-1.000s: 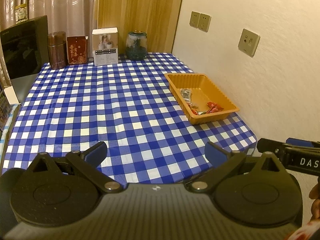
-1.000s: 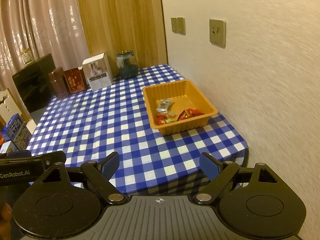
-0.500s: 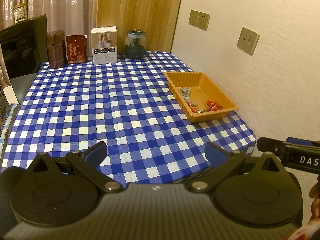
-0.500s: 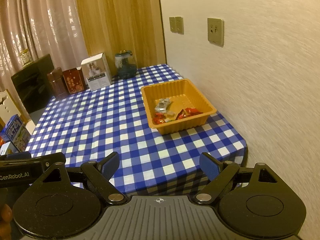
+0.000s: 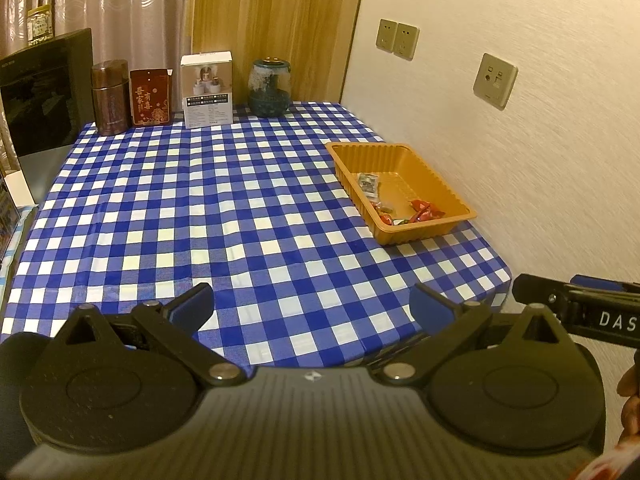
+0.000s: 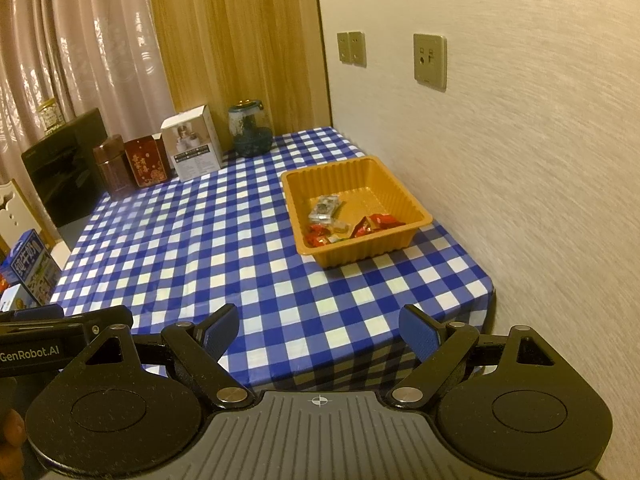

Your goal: Organize snacks

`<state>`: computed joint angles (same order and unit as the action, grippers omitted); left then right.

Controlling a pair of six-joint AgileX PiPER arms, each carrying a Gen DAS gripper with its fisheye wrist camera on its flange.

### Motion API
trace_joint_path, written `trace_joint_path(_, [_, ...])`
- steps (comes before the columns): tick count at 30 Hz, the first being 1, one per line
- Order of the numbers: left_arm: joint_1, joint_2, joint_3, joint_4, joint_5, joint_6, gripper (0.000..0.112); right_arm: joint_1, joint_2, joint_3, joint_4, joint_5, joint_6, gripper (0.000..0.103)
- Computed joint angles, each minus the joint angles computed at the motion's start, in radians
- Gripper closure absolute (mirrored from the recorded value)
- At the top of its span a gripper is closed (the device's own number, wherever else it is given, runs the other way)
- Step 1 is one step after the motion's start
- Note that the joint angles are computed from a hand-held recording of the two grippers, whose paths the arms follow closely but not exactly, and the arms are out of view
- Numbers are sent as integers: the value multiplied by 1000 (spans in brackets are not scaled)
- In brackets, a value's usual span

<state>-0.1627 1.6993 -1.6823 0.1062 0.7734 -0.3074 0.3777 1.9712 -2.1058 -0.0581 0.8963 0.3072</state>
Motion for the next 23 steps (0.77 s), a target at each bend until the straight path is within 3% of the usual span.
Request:
trace_joint_path(17, [-14, 1, 13, 14, -10, -21, 9, 11, -26, 68, -24, -34, 36, 17])
trace_joint_path(23, [-11, -10, 49, -4, -50, 1, 9, 15, -19, 54, -28, -24, 45, 17])
